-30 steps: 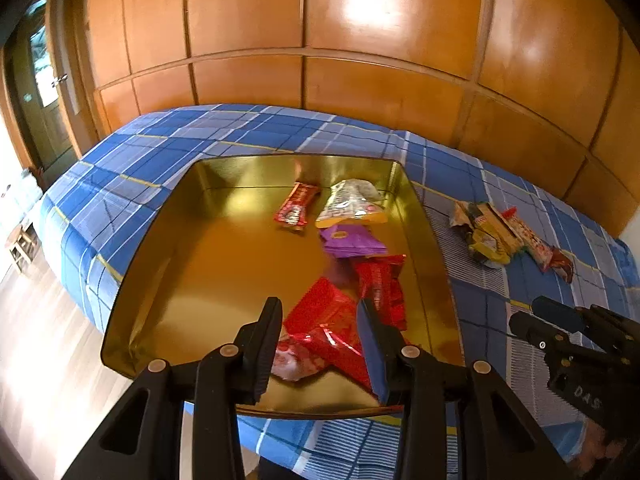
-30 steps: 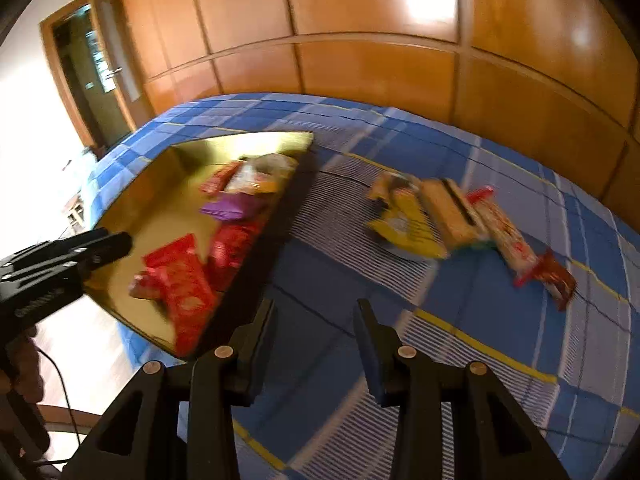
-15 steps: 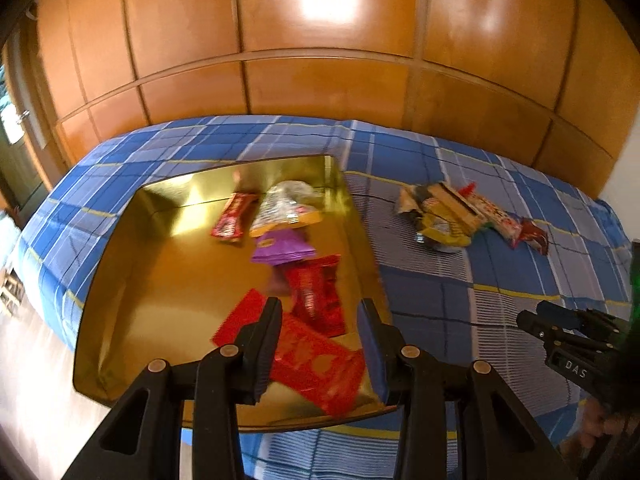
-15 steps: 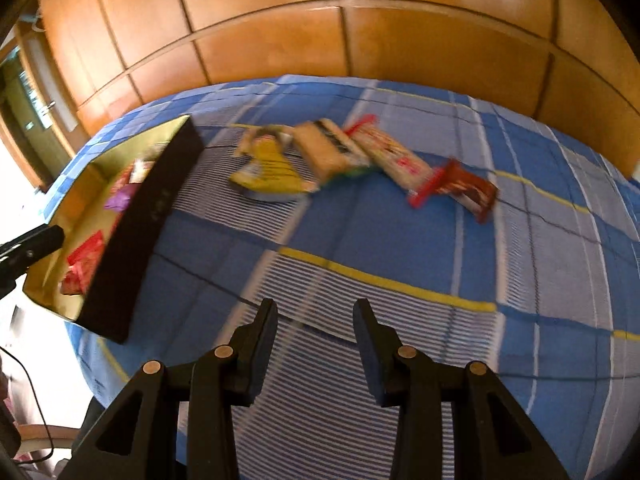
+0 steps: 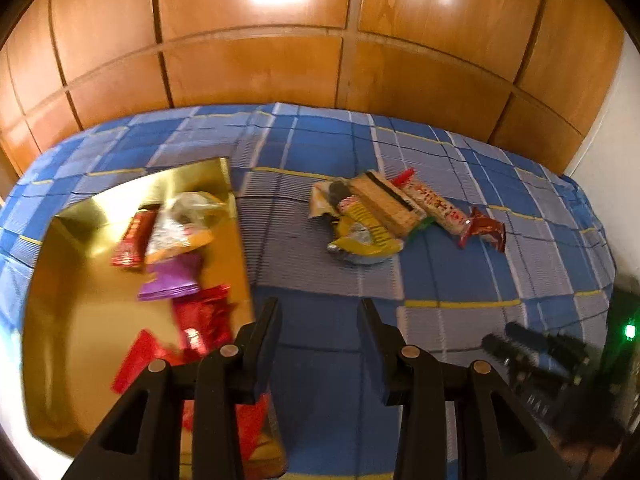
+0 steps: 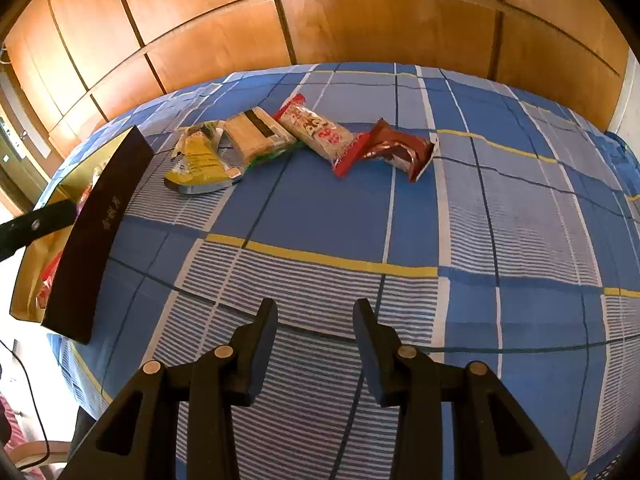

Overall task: Organize snacks
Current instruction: 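Reach the left gripper to the yellow printed snack bag and grasp it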

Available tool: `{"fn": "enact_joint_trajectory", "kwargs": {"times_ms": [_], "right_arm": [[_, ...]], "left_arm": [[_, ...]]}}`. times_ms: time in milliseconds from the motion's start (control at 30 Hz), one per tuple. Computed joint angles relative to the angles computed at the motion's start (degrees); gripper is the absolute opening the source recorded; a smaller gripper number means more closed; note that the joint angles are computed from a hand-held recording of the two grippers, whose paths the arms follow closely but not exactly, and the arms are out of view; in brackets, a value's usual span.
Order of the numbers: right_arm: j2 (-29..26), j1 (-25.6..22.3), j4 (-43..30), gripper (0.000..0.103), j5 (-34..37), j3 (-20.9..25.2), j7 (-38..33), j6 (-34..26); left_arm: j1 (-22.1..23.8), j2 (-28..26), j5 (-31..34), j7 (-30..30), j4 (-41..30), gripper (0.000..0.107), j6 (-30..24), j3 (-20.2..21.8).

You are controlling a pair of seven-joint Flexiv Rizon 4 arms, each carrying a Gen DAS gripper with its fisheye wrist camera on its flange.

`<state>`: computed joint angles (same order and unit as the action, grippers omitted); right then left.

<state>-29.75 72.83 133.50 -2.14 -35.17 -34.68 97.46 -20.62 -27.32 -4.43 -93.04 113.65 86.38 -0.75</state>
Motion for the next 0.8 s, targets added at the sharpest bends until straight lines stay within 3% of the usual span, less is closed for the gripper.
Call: {"fn": "enact_joint_trajectory", "kwargs": {"times_ms": [133,267,667,733,767,800], "right_arm": [[-0.21,-1.06,0.12,0.039,0.65,1.24,-0.34,1.07],[-0.56,-2.47,-0.04,0.040,1.53,2.92,-1.68,2.38],[-1.36,-5.06,-0.86,0.041,5.64,6.37,-6.06,5.20],[-1.44,-5.26,-1.05,0.041,6.22,6.69,-6.72,5.38],[-1.53,-5.42,-1.14,0.041,6.51,6.90,-6.99,5.57],[-1.68,-5.49,-1.22,0.041,6.88,7.05,-7.19,5.87]], "left_arm": [[-0.59,-2.95,-0.75,-0.52,-4.96,0.040,-3.55,-0.38],[-2.03,-6.81,-0.83,-2.62,-11.10,0.051,-7.01,0.55],[-3.75,-18.04,1.84,-10.08,-29.10,0.054,-18.57,3.40],[-3.25,-19.05,2.29,-9.92,-30.36,0.051,-19.04,2.77],[-2.73,-19.35,2.34,-9.24,-30.39,0.039,-18.76,1.96],[-2.85,-19.39,2.62,-9.42,-30.25,0.037,-18.55,2.10]]}}
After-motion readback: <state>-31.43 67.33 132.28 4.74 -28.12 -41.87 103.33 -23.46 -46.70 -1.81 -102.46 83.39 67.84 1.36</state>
